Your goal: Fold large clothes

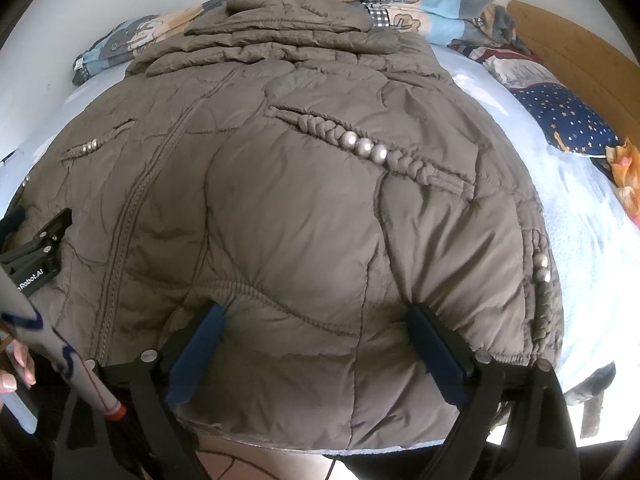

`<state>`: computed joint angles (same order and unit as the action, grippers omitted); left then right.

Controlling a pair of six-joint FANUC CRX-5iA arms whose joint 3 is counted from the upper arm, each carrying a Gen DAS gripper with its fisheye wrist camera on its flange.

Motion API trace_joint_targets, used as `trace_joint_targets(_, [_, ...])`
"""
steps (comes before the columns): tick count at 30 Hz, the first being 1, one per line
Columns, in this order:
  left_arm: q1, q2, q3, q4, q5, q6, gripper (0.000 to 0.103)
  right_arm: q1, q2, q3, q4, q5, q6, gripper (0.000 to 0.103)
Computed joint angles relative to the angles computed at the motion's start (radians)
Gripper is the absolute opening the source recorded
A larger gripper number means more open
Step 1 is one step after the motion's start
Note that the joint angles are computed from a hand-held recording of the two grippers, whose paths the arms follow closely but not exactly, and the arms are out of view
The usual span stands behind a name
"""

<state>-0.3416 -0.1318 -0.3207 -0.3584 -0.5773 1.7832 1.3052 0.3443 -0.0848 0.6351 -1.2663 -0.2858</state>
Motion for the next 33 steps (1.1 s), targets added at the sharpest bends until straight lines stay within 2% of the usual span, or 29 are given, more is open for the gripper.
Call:
trace_joint_targets(4, [0.016, -0.011, -0.014, 0.042, 0.001, -0.046, 0.099, 0.001, 0.004, 0.006, -0.005, -0.003, 0.009, 0.099])
trace_joint_targets(14, [0.011, -0.011, -0.010, 0.035, -0.009, -0.042, 0.099, 0.002, 0.006, 0.009, -0.008, -0.004, 0.015, 0.100])
trace_joint_targets(21, [0.021, -0.014, -0.010, 0.067, -0.026, -0.076, 0.099, 0.003, 0.008, 0.012, -0.009, -0.005, 0.014, 0.100])
trace_joint_targets(27, [0.054, -0.013, -0.007, 0.155, -0.063, -0.173, 0.099, 0.003, 0.006, 0.009, -0.010, 0.000, 0.015, 0.100])
trace_joint_targets(33, [0.089, -0.013, 0.019, 0.228, -0.137, -0.260, 0.099, 0.003, -0.006, 0.001, -0.024, 0.013, 0.026, 0.101])
